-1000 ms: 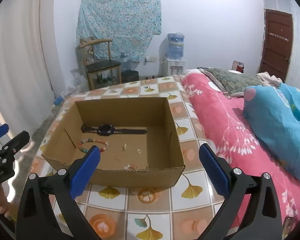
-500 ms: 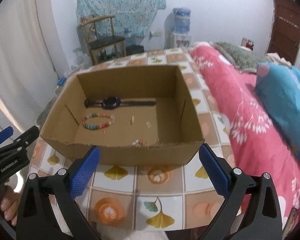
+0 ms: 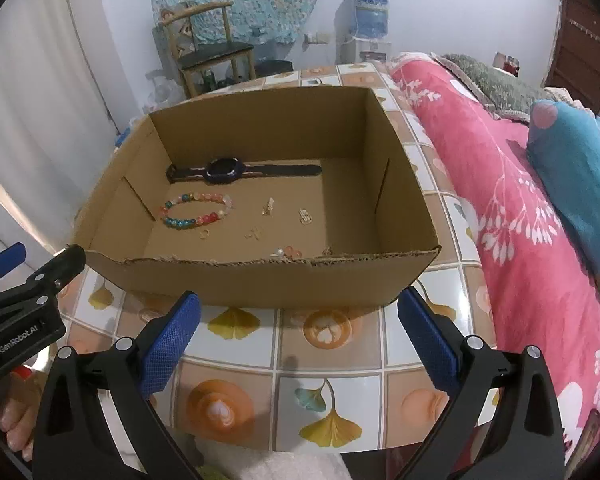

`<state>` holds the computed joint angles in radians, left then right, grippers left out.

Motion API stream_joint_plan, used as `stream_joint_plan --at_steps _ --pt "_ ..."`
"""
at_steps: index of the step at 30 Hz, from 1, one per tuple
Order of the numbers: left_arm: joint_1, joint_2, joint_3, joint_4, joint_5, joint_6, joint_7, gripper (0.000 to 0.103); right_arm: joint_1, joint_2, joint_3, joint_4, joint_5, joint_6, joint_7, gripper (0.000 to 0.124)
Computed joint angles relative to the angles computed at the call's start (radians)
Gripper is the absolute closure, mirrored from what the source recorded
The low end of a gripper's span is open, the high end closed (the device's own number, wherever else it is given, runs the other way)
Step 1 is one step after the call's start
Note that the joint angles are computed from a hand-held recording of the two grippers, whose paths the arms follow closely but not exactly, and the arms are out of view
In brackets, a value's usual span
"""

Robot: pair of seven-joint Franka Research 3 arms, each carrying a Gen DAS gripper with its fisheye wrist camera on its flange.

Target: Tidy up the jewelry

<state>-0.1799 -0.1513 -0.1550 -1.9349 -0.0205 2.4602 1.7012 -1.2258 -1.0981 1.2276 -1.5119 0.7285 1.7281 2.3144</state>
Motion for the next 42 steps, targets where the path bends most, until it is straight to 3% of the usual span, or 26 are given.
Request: stream_joint_plan --at_steps 42 --pt "0.005 0.013 0.001 0.012 -0.030 -0.039 0.012 0.008 -0.002 0.009 0.005 -0.012 0.002 -0.001 0.002 0.028"
